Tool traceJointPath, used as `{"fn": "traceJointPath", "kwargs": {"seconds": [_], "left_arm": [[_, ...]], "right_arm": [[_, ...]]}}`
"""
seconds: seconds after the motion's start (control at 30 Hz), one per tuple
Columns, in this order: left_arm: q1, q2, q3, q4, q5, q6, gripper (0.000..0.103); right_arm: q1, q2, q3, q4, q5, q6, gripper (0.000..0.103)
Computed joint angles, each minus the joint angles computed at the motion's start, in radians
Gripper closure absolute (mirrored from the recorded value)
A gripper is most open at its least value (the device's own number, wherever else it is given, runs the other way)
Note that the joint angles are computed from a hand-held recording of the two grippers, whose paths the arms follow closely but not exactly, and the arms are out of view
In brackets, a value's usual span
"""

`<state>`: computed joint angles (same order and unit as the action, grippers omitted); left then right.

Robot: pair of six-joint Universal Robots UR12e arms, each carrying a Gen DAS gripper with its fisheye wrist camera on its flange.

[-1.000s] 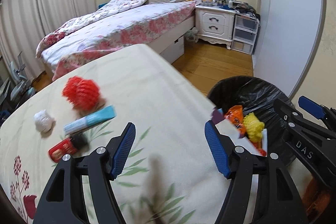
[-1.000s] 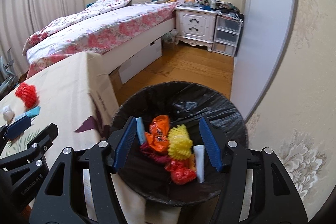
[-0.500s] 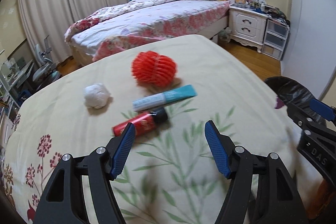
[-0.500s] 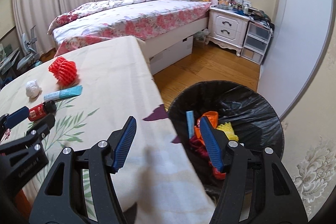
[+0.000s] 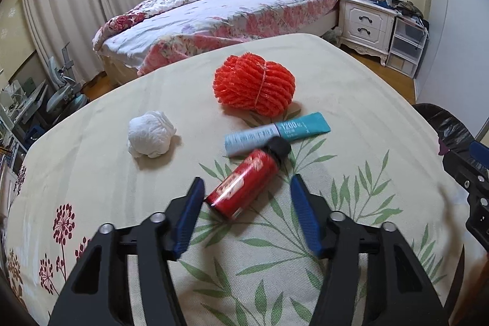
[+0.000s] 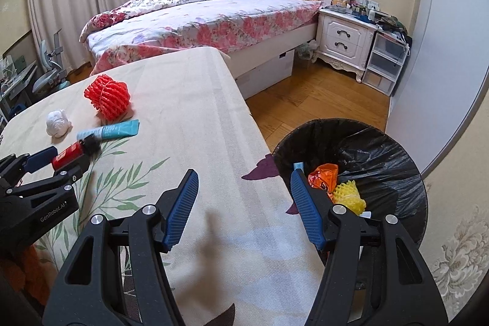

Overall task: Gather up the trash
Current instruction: 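Grasp the red can with the left tool and lift it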

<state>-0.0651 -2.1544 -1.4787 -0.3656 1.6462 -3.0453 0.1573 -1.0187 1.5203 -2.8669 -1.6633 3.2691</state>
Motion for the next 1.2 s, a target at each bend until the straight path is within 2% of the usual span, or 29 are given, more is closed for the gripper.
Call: {"fn": "traceJointPath", "kwargs": {"seconds": [0.13,0.27,0.57,0.63,0.67,0.77,0.8,0.9,1.03,1.2], "left_arm": [[0.003,0.004,-0.005,-0.012,-0.023,0.014,0.073],[0.007,0.012,-0.014,-0.016,-0.04,0.013,0.078],[0.014,0.024,-0.031,-0.023,-0.05,-0.006,0.078],[0.015,0.019,-0.023,-0.028,-0.044,-0.023,0.063],[0.015,0.016,-0.018,-0.026,-0.042,-0.033,0.06],[0.018,0.008,-0.006,-0.029,-0.045,-0.052,0.058],[0.019,0.005,-0.001,-0.034,-0.048,-0.055,0.058],[0.022,0.004,0.001,-0.041,-0.059,-0.052,0.078],[0.027,0.013,-0.016,-0.023,-0.072,-0.047,0.078],[0.035,0.028,-0.043,0.009,-0.043,-0.047,0.078]], "right_arm": [[0.0,0.003,-0.003,0.003,0.006,-0.002,0.042],[0.001,0.004,-0.005,0.003,0.009,-0.009,0.042],[0.006,0.007,-0.01,0.012,0.024,-0.022,0.041],[0.008,0.01,-0.016,0.019,0.028,-0.027,0.041],[0.008,0.011,-0.018,0.02,0.03,-0.03,0.041],[0.012,0.019,-0.032,0.03,0.037,-0.042,0.041],[0.014,0.024,-0.039,0.032,0.041,-0.047,0.041],[0.019,0.039,-0.066,0.044,0.049,-0.062,0.041],[0.024,0.065,-0.114,0.073,0.075,-0.076,0.041],[0.033,0.098,-0.176,0.108,0.095,-0.091,0.041]]}}
